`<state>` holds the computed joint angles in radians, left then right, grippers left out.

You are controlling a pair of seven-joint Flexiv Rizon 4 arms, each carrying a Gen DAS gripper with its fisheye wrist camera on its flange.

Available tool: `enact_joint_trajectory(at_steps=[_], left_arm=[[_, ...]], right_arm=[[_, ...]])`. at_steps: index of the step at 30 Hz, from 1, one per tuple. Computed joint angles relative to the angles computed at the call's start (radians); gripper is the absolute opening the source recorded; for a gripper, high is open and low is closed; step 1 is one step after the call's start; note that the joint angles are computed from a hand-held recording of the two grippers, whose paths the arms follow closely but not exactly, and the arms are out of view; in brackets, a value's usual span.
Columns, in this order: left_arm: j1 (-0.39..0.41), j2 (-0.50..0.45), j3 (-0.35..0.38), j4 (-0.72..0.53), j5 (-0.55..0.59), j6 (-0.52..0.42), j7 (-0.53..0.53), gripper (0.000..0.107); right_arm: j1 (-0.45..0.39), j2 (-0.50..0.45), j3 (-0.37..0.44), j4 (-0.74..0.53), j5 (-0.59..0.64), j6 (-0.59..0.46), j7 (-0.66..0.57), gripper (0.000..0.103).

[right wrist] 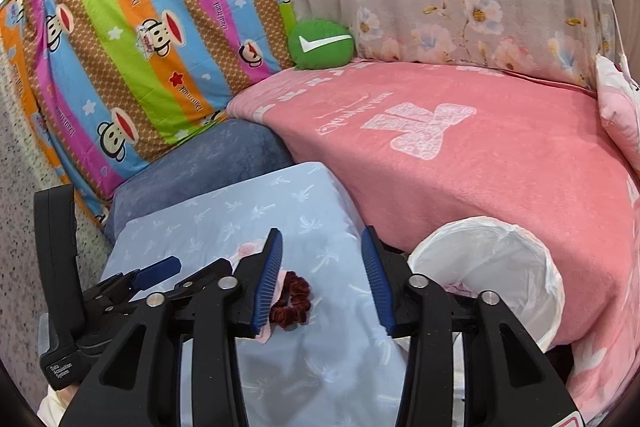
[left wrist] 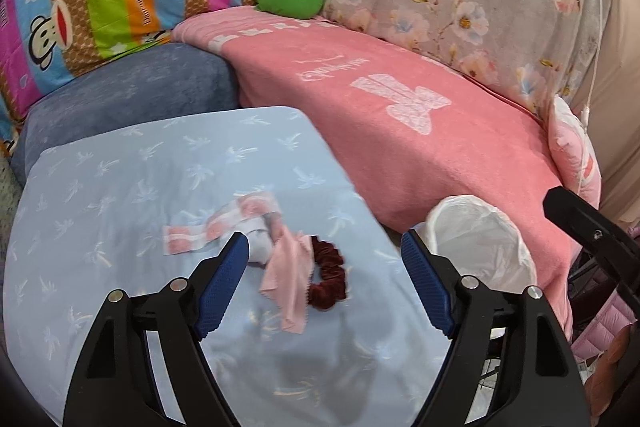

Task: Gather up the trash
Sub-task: 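Move both open grippers back over the remaining pile, then grasp the pink mesh packet with the left gripper while the right grasps the pink cloth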

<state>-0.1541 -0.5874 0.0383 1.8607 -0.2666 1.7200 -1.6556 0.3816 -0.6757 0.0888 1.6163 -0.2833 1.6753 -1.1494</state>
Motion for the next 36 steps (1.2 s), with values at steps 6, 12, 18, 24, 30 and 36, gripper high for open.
enact_joint_trajectory(at_steps=[6, 12, 18, 24, 30, 36], left_arm=[[0.002, 0.004, 0.048, 0.038, -0.017, -0.005, -0.031, 0.075], [0.009, 0.004, 0.092, 0.072, -0.017, -0.016, -0.045, 0.076], [0.052, -0.002, 0.084, 0.098, -0.012, -0.034, -0.048, 0.077], [0.106, -0.015, 0.051, 0.107, -0.011, -0.043, -0.047, 0.084], [0.141, -0.043, 0.033, 0.089, -0.016, -0.072, -0.046, 0.084], [0.156, -0.081, 0.03, 0.043, -0.022, -0.117, -0.053, 0.084]], right_arm=[[0.01, -0.032, 0.034, -0.036, -0.017, -0.049, -0.017, 0.044], [0.023, -0.079, 0.07, -0.087, -0.019, -0.115, -0.038, 0.044], [0.039, -0.135, 0.099, -0.156, -0.009, -0.191, -0.067, 0.044], [0.057, -0.196, 0.116, -0.233, 0.012, -0.266, -0.097, 0.044], [0.079, -0.249, 0.111, -0.302, 0.035, -0.33, -0.115, 0.044], [0.085, -0.306, 0.124, -0.387, 0.066, -0.402, -0.143, 0.044]])
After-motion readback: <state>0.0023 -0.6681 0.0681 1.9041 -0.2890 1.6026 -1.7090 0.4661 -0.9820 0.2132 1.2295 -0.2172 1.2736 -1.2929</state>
